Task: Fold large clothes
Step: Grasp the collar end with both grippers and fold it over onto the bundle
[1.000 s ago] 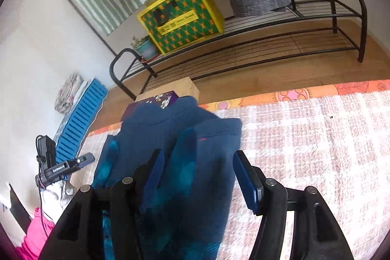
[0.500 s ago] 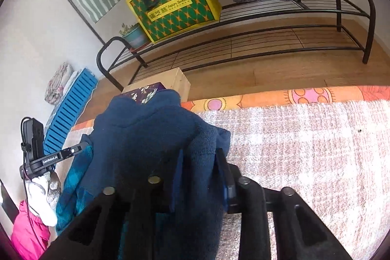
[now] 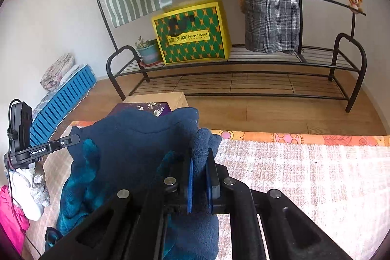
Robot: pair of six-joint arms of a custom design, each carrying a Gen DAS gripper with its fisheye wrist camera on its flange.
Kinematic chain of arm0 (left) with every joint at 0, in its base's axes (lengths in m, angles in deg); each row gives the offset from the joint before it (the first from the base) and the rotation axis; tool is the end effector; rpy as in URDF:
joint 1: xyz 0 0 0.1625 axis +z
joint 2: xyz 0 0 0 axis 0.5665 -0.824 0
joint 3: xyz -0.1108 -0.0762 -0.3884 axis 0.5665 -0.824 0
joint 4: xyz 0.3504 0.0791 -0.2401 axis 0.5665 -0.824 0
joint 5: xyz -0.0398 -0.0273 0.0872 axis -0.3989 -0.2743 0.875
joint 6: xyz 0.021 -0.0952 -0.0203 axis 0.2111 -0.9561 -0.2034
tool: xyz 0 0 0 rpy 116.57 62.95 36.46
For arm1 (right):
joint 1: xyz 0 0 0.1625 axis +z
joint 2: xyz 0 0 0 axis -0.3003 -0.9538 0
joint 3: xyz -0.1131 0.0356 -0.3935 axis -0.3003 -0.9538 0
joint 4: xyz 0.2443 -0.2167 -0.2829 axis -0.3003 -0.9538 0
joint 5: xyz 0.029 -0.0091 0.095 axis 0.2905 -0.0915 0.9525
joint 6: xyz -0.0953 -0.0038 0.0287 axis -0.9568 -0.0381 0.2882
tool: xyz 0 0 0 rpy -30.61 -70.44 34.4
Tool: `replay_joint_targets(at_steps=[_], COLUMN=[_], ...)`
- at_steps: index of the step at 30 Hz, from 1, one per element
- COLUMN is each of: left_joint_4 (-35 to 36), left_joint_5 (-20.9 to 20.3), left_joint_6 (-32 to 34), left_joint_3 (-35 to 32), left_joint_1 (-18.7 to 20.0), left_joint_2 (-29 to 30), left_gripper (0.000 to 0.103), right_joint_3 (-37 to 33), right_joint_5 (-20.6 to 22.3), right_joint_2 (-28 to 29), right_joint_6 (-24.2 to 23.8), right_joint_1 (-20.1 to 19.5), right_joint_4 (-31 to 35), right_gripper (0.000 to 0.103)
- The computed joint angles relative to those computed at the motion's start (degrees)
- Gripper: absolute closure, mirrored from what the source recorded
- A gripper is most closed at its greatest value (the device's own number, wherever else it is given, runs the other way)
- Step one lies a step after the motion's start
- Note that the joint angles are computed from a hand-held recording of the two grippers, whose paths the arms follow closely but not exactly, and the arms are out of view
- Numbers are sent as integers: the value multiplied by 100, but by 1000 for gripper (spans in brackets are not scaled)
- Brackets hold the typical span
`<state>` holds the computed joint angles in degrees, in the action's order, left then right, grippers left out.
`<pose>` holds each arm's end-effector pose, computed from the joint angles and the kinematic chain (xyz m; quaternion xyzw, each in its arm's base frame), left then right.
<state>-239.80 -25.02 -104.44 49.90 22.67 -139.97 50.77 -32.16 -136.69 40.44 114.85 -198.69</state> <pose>-0.1116 -0.5373 0.1990 0.0376 0.9091 -0.3656 0.1959 0.1841 -0.5618 0.1842 0.3021 -0.9055 0.2445 0.1704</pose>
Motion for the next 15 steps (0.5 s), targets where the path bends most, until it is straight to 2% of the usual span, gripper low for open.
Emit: replay_joint_targets(at_steps=[3, 8, 15], left_joint_4=[138, 696, 2455], left_joint_5=[106, 532, 972], left_joint_6=[-211, -669, -2094], left_joint_3=[299, 932, 1785], left_joint_1=[-347, -1179, -2474], left_joint_2=[-373, -1173, -2543], left_gripper=[99, 99, 99], right_joint_3=[307, 910, 1887], right_joint_5=[-24, 53, -3], right_joint_2=[-421, -1256, -2580], right_joint_6=[39, 218, 418], right_joint_1=[132, 311, 651], right_joint_4=[45, 241, 634], right_gripper=[97, 97, 97])
